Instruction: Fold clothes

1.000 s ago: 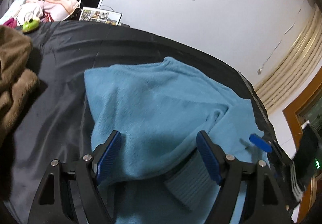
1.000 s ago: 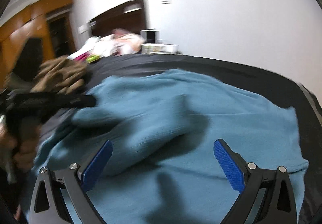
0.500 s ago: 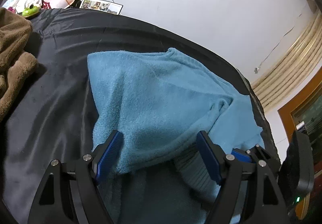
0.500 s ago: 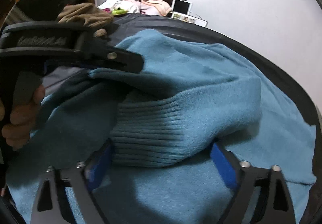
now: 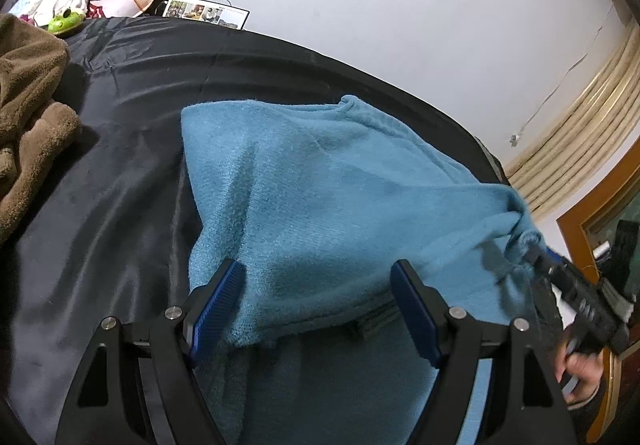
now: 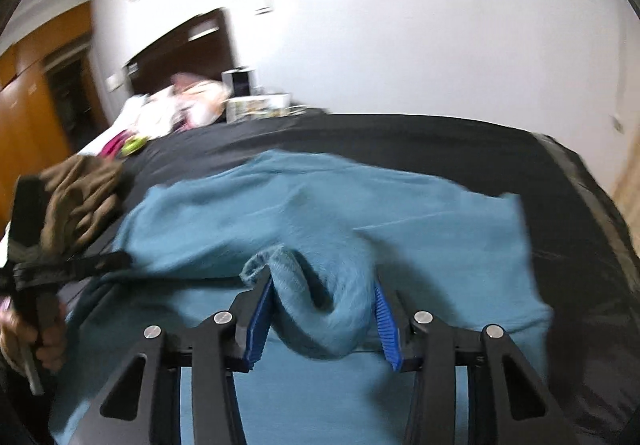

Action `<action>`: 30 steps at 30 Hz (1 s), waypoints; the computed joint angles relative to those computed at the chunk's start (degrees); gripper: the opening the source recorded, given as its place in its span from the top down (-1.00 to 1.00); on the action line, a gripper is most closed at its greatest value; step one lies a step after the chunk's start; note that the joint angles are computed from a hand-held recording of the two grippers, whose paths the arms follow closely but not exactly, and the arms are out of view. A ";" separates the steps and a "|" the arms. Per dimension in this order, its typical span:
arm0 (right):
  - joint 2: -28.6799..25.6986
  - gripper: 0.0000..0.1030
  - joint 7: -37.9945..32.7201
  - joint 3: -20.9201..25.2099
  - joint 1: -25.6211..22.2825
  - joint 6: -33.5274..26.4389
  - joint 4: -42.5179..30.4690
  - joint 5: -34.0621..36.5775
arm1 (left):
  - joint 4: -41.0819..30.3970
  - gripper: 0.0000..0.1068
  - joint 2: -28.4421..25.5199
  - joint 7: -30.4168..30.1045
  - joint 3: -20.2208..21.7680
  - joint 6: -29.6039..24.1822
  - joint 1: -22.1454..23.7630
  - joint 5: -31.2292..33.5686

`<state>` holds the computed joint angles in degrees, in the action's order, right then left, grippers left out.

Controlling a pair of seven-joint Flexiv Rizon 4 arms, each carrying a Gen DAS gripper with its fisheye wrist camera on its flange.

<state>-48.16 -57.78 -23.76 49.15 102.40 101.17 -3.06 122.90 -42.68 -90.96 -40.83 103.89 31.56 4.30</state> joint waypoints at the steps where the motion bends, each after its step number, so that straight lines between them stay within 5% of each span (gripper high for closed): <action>1: -0.45 0.06 0.68 -3.02 1.80 -0.06 0.69 1.21 | -0.04 -0.50 0.33 0.04 0.68 0.07 -0.58 -0.06; 3: -1.62 -0.05 2.23 -8.54 5.15 0.21 2.21 3.82 | -0.16 -0.50 0.89 0.13 1.98 0.16 -1.75 -0.25; 10: 0.30 -0.12 2.02 -6.14 2.67 2.03 5.30 5.20 | -0.17 -0.50 2.00 0.15 4.24 0.47 -3.81 -0.73; 14: 2.16 -0.28 -3.41 -1.45 0.65 5.11 6.99 3.11 | -0.32 -0.50 2.25 0.15 5.04 0.57 -4.63 -0.80; 21: 1.75 -0.57 -15.35 -5.60 7.20 1.63 7.61 1.65 | -0.66 -0.50 2.09 0.42 5.48 0.56 -5.11 -0.83; 24: -1.60 -0.57 -13.46 -12.65 12.26 -3.38 6.29 2.17 | -0.60 -0.50 2.61 0.74 6.65 0.57 -6.04 -0.86; 28: -1.15 -0.57 -4.59 -10.21 6.51 -5.92 2.73 3.18 | -0.93 -0.50 3.79 1.22 10.28 0.62 -9.54 -1.68; 30: -2.97 -0.57 0.78 -13.70 6.80 -8.30 0.74 4.97 | -1.06 -0.50 4.15 1.43 11.64 0.69 -10.82 -2.05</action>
